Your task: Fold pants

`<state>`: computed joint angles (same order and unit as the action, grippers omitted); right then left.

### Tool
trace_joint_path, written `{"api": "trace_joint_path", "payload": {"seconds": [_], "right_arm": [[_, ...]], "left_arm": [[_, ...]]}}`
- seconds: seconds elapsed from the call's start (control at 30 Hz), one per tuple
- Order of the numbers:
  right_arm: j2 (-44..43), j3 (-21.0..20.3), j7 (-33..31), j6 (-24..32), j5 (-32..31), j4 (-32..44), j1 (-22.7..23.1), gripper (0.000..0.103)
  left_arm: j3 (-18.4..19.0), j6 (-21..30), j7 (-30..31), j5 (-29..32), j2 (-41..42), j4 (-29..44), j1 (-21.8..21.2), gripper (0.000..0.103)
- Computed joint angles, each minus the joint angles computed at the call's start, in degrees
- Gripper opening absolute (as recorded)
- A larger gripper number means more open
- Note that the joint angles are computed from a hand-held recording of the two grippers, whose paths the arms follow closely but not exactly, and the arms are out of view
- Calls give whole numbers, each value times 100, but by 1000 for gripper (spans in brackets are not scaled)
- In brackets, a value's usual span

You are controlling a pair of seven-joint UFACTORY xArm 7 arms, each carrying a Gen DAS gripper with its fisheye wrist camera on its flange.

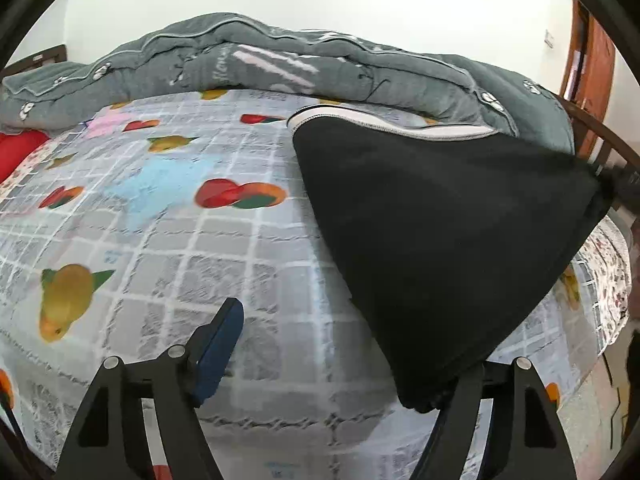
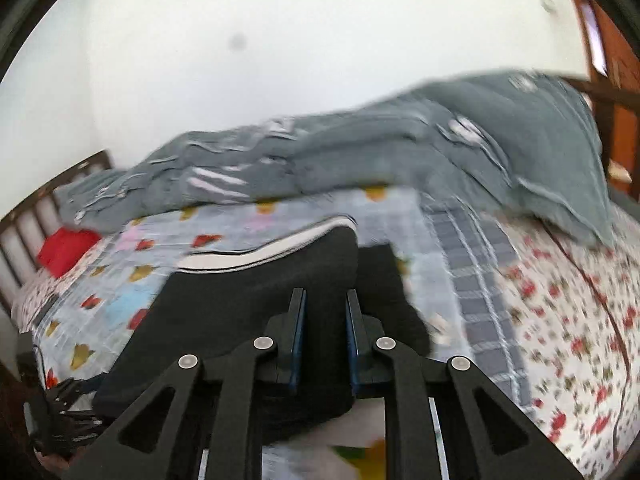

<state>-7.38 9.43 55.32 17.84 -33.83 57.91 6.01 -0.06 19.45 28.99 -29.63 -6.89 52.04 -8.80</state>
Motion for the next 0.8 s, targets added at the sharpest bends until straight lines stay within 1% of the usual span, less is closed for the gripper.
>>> {"api": "trace_joint_path", "payload": {"seconds": [0.07, 0.13, 0.23, 0.37, 0.43, 0.47, 0.5, 0.6, 0.63, 0.67, 0.73, 0.8], "right_arm": [[125, -7, 62, 251, -148, -96, -58, 17], [398, -4, 117, 687, -231, -80, 26, 17], [420, -61, 550, 834, -806, -111, 187, 18], [468, -162, 296, 1135, -512, 124, 341, 22], [451, -163, 343, 1328, -672, 217, 383, 23], [415, -161, 401, 1434, -797, 230, 395, 24], [381, -167, 444, 1481, -862, 213, 397, 27], [169, -172, 499, 1557, -931, 85, 369, 30], [115, -159, 536, 1572, -953, 47, 345, 31], [67, -158, 557, 1561, -947, 7, 312, 31], [32, -178, 466, 1445, -816, -50, 257, 31], [41, -179, 403, 1371, -723, -73, 203, 33]], "left_arm": [[-86, -99, -159, 197, 15, -28, 0, 76], [-151, -240, -353, 481, -48, -147, 12, 76], [-95, -200, -392, 635, -117, -199, -10, 76], [-41, -135, -379, 733, -200, -223, -23, 75], [62, -45, -146, 519, -280, -248, -110, 72], [126, 8, 16, 361, -321, -266, -157, 72], [185, 71, 172, 206, -372, -294, -194, 72], [562, 515, 1155, -826, -619, -376, -420, 73], [682, 684, 1482, -1160, -753, -433, -449, 73], [733, 762, 1685, -1367, -847, -482, -439, 73], [783, 944, 1909, -1600, -975, -520, -381, 73], [752, 1079, 1906, -1671, -980, -461, -295, 73]]}}
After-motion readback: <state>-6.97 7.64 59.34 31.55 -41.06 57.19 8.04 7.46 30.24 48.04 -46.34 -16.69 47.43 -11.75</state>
